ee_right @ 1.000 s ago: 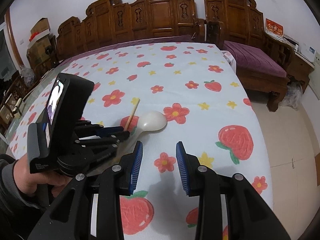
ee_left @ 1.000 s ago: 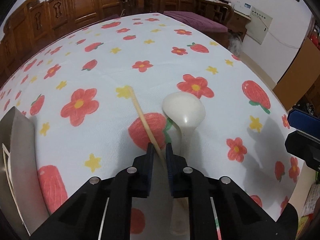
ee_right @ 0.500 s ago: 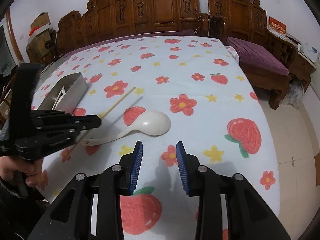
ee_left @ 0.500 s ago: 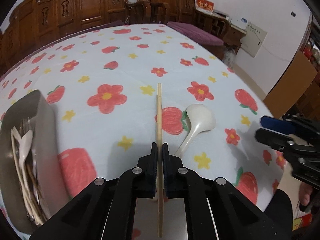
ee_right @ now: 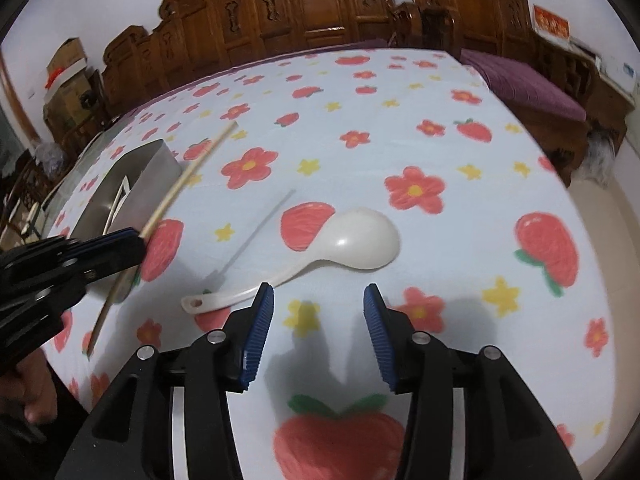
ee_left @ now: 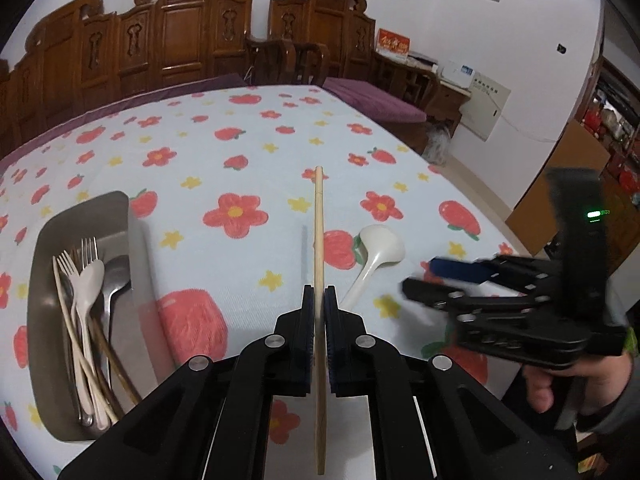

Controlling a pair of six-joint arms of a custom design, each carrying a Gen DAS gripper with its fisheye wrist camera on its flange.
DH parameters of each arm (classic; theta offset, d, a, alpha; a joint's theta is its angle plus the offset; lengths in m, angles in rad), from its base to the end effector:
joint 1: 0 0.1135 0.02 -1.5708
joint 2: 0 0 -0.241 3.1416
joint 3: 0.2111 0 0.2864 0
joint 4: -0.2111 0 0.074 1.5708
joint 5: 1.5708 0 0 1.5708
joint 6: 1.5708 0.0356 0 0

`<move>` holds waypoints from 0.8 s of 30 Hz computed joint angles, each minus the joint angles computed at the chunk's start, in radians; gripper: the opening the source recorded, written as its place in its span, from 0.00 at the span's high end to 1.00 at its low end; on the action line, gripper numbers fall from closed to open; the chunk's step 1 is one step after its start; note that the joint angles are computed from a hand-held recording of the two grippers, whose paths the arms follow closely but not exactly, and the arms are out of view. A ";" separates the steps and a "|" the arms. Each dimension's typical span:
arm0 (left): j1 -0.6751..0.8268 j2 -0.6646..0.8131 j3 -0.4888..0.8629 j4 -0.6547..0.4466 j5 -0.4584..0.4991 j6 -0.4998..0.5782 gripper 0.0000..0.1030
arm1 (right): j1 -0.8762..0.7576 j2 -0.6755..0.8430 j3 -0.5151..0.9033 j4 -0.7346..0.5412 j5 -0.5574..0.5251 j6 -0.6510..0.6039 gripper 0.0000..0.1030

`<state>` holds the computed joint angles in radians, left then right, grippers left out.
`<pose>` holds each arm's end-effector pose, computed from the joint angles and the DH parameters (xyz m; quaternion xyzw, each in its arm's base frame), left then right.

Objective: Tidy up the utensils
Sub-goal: 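Grasp the white plastic spoon by its handle with the right tool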

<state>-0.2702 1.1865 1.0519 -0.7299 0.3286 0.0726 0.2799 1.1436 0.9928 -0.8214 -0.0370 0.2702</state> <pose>0.2717 -0.0872 0.2769 0.2136 0.9024 -0.1864 0.3244 0.2570 0.0752 0.2596 -0.0101 0.9553 0.0971 0.2789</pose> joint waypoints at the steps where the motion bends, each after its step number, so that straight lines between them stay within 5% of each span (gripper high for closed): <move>1: 0.006 -0.005 -0.002 0.001 0.005 0.004 0.96 | 0.008 0.019 0.001 0.014 -0.002 0.020 0.52; 18: 0.109 -0.029 0.030 -0.030 0.075 0.035 0.96 | 0.051 0.266 0.116 0.100 0.116 0.101 0.52; 24: 0.115 -0.040 0.038 -0.035 0.076 0.037 0.96 | 0.048 0.285 0.137 0.079 0.139 0.079 0.82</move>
